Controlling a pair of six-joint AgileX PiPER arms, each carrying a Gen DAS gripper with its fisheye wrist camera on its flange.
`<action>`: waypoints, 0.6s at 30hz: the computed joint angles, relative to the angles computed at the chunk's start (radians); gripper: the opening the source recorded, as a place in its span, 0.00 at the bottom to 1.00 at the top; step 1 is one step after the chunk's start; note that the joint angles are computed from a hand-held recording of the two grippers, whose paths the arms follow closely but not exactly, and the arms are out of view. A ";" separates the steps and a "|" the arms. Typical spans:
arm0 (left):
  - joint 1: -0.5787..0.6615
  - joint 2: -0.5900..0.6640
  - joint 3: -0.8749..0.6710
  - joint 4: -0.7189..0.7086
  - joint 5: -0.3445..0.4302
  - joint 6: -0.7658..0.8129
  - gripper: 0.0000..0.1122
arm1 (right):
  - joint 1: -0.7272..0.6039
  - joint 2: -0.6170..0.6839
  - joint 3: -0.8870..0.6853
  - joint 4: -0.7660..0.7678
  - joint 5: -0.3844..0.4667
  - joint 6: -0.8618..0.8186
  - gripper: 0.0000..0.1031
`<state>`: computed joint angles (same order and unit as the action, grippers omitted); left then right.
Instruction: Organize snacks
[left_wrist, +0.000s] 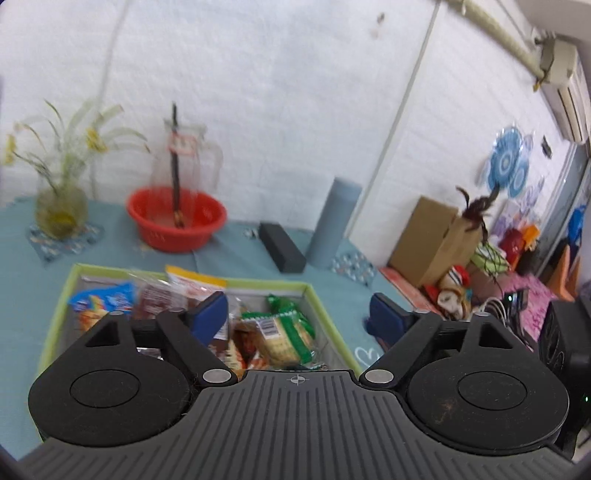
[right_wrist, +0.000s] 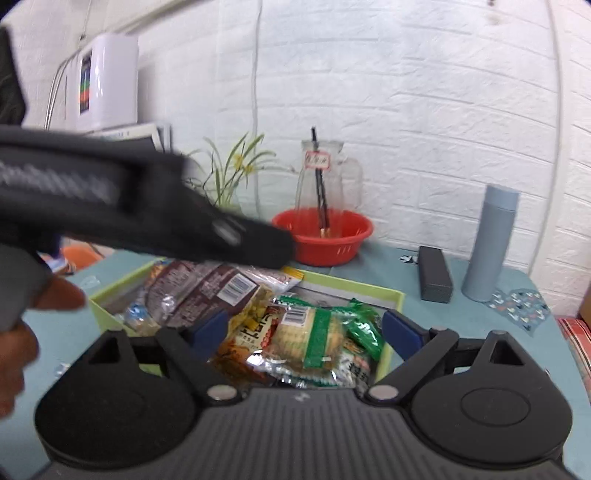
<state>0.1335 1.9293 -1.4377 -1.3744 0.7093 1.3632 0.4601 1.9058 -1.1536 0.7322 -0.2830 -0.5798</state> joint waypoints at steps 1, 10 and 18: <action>0.018 -0.049 0.065 -0.041 -0.004 0.051 0.69 | 0.014 -0.039 0.055 0.029 -0.021 0.001 0.91; 0.249 -0.364 0.631 -0.187 0.083 0.385 0.81 | 0.302 -0.261 0.491 0.402 -0.290 0.077 0.91; 0.412 -0.492 0.966 -0.196 0.069 0.613 0.80 | 0.671 -0.241 0.552 0.861 -0.534 0.033 0.91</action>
